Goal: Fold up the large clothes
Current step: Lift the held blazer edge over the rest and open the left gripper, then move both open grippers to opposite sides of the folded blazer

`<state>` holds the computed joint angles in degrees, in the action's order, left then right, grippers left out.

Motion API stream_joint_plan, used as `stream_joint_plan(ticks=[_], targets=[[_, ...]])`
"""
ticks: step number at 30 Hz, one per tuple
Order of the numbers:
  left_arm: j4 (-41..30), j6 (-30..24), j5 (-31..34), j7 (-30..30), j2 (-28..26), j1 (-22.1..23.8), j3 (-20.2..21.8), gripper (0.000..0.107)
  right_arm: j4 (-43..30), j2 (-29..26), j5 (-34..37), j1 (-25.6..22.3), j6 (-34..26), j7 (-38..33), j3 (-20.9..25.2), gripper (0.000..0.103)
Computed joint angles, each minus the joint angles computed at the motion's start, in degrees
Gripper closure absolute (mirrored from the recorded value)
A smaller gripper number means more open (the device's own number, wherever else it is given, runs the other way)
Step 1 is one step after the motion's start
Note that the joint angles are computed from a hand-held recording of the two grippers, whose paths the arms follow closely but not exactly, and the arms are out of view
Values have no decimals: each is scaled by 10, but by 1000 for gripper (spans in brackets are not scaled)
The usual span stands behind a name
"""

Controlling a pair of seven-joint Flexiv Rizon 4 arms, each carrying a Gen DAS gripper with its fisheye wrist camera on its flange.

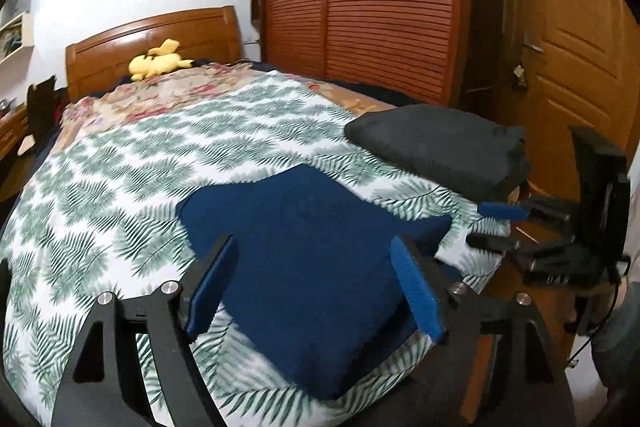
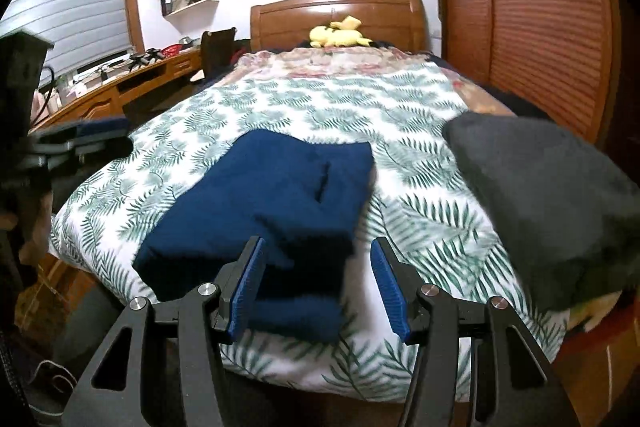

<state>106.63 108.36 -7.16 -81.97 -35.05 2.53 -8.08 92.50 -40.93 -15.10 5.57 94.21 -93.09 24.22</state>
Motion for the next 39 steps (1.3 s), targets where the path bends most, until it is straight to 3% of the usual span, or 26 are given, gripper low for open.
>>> stream_joint_plan(ticks=[7, 20, 33, 39], targets=[[61, 52, 0, -21, 20, 1, 32, 28, -38, -16, -7, 43, -28, -4, -30, 47], [117, 108, 43, -70, 38, 44, 21, 28, -108, -34, 24, 84, -111, -15, -67, 47], [103, 105, 73, -94, 10, 70, 8, 28, -146, -69, 53, 118, -172, 5, -111, 47], [56, 73, 87, -89, -33, 96, -18, 28, -152, -80, 54, 130, -151, 32, -128, 42]])
